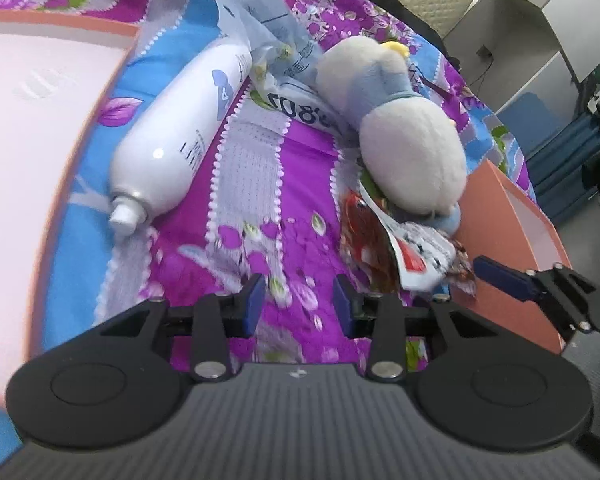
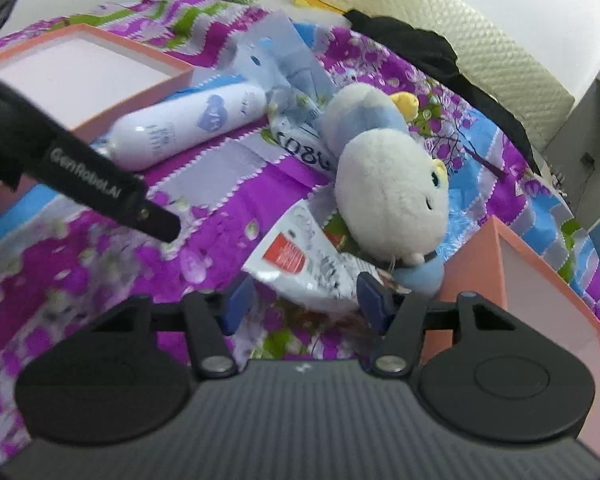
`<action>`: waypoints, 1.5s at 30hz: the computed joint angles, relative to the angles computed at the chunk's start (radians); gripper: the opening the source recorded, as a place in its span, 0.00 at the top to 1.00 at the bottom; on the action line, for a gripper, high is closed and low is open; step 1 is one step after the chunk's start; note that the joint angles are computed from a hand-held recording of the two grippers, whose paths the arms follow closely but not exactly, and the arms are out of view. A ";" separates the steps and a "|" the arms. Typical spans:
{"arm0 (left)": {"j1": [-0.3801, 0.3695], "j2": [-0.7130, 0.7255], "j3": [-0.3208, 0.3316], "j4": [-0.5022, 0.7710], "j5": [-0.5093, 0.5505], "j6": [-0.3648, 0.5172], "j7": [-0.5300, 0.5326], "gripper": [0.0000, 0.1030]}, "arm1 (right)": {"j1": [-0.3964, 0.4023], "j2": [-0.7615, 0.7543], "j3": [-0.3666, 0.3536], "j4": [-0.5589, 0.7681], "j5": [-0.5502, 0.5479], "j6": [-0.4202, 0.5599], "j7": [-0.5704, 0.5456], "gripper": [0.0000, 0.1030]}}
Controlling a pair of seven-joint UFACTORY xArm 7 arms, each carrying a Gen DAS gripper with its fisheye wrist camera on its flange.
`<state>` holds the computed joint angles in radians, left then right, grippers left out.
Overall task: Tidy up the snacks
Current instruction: 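Grasp a red snack packet with left gripper while right grasps a white-red bag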
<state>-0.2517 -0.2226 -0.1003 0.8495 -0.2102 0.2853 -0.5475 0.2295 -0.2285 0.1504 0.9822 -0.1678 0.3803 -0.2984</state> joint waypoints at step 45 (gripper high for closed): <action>0.005 0.410 -0.064 0.395 -0.340 0.022 0.207 0.88 | -0.036 0.198 -0.057 0.341 0.275 0.226 0.090 0.93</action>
<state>-0.2466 0.1873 -0.1638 1.2443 -0.5504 0.3078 -0.3401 0.1933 -0.0304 0.0937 1.3232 0.1074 0.6061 -0.2086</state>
